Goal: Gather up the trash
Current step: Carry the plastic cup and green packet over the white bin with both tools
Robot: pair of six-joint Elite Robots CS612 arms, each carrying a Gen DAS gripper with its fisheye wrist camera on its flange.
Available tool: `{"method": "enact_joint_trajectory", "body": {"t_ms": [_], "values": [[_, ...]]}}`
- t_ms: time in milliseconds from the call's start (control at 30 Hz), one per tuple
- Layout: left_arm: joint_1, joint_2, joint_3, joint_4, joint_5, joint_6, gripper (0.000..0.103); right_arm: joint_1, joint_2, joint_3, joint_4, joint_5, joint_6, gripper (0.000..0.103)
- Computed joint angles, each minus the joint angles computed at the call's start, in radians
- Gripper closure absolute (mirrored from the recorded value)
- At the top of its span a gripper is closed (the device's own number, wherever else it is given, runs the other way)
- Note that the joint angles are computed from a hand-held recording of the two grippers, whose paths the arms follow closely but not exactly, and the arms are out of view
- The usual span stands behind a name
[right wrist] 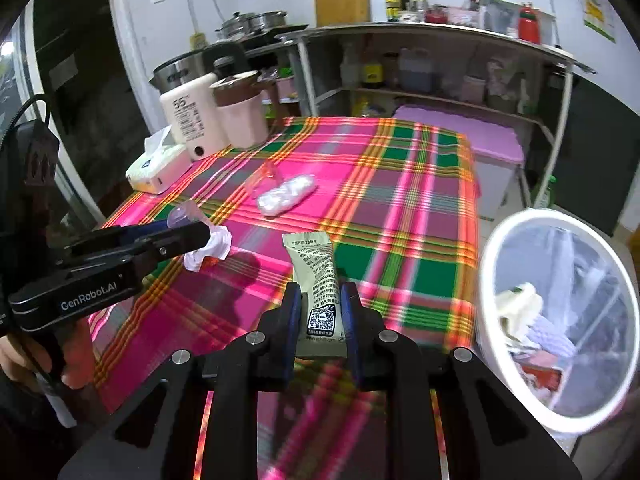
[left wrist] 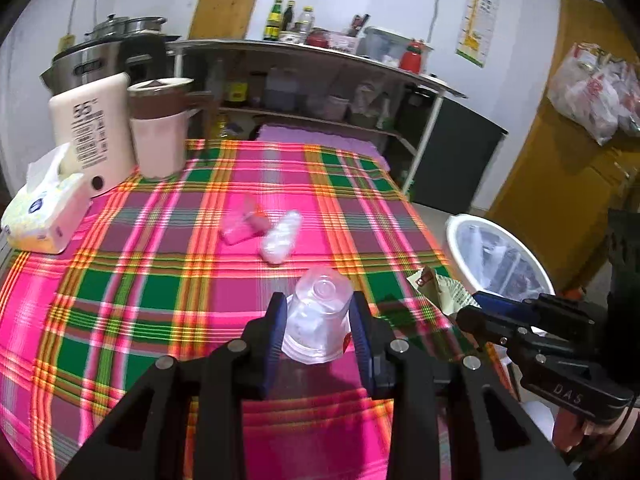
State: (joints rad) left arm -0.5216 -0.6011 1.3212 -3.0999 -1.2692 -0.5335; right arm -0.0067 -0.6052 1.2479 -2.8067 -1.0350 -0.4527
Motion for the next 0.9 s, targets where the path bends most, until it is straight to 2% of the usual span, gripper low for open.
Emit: {"method": "enact_joint_trajectory", "body": {"t_ms": [467, 900], "values": [[-0.032, 0.038, -0.101, 0.033, -0.050, 0.073, 0.070, -0.059, -0.032, 0.062, -0.119, -0.014, 0.090, 0.081], [-0.049, 0.109, -0.260, 0.093, -0.111, 0.155, 0.070, -0.108, -0.019, 0.044, -0.165, -0.060, 0.196, 0.081]]}}
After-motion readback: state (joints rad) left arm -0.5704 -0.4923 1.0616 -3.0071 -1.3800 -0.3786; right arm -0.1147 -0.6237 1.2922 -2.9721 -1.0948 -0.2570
